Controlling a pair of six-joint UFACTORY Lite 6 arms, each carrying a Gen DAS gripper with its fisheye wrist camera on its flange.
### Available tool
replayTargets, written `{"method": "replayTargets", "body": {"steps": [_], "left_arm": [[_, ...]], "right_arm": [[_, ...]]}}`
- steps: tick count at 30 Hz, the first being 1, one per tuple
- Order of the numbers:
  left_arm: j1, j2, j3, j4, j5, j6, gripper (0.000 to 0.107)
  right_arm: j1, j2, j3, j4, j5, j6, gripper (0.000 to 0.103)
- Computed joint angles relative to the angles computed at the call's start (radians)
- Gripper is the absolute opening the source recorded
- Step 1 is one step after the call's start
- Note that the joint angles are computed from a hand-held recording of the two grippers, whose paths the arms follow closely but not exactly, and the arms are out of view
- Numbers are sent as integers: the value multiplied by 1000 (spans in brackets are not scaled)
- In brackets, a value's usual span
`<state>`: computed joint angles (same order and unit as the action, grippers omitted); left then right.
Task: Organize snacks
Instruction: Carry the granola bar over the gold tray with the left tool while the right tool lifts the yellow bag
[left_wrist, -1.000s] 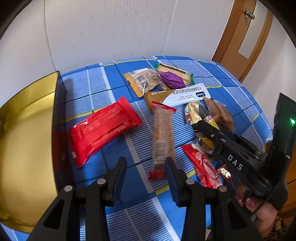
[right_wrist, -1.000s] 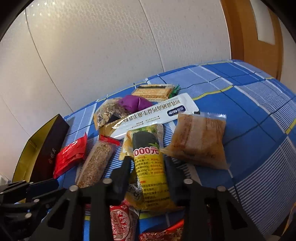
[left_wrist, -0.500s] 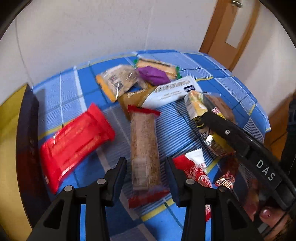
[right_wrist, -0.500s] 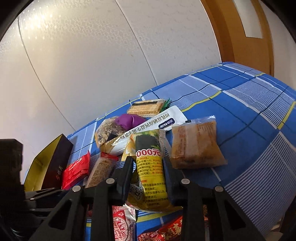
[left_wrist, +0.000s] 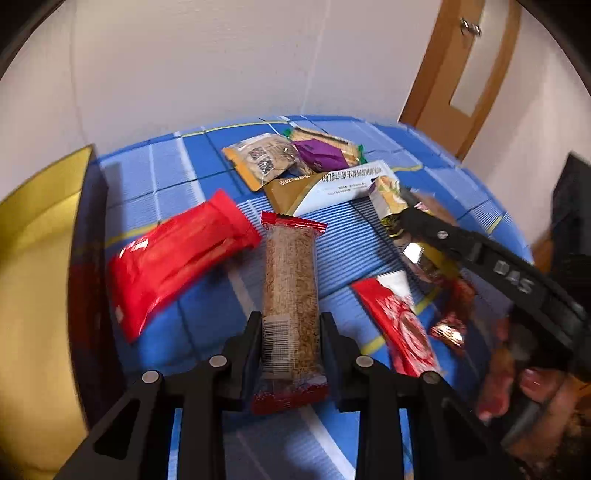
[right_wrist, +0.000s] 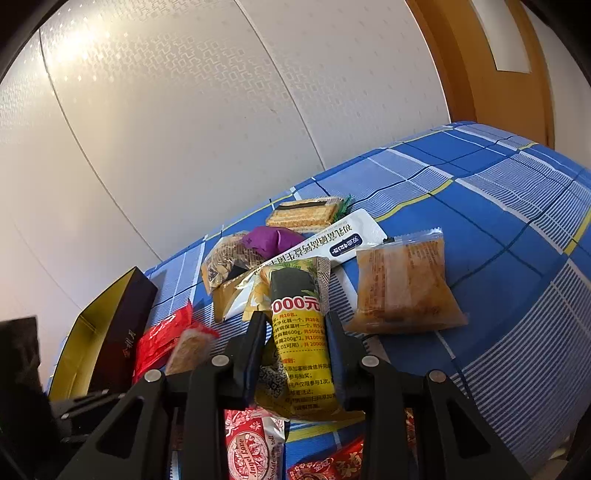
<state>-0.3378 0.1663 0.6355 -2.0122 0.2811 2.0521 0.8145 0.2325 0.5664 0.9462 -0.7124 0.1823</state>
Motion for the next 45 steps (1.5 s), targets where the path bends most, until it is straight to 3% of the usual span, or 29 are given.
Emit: {"method": "replayTargets", "body": {"steps": [4,7,12,18,22,31,39,45], "left_arm": [[90,-150,-117,124,98,-122,30],[154,-275,-179,225,120,-224,30],[343,-393,-204,458,192,-399,30],[618,-351,-148,612,246,-408,30],[748,-269,-98,649,223,-365,30],[893,-71,45,657,91,-260,30],[974,67,122,560,29,-138,30],[985,24,80,418,-3,20,32]], "right_arm": [[16,10,17,16,-4,-29,32],[31,18,32,41,-8,-63,32],[39,20,38,43,-12,-75,32],[40,10,26,37,-16,-64,32],[41,5,25,39,-18,-67,32],[63,2,34,76,-30,-118,32],[62,-3,24,80,-29,-111,32],[66,11,34,86,-26,-122,32]]}}
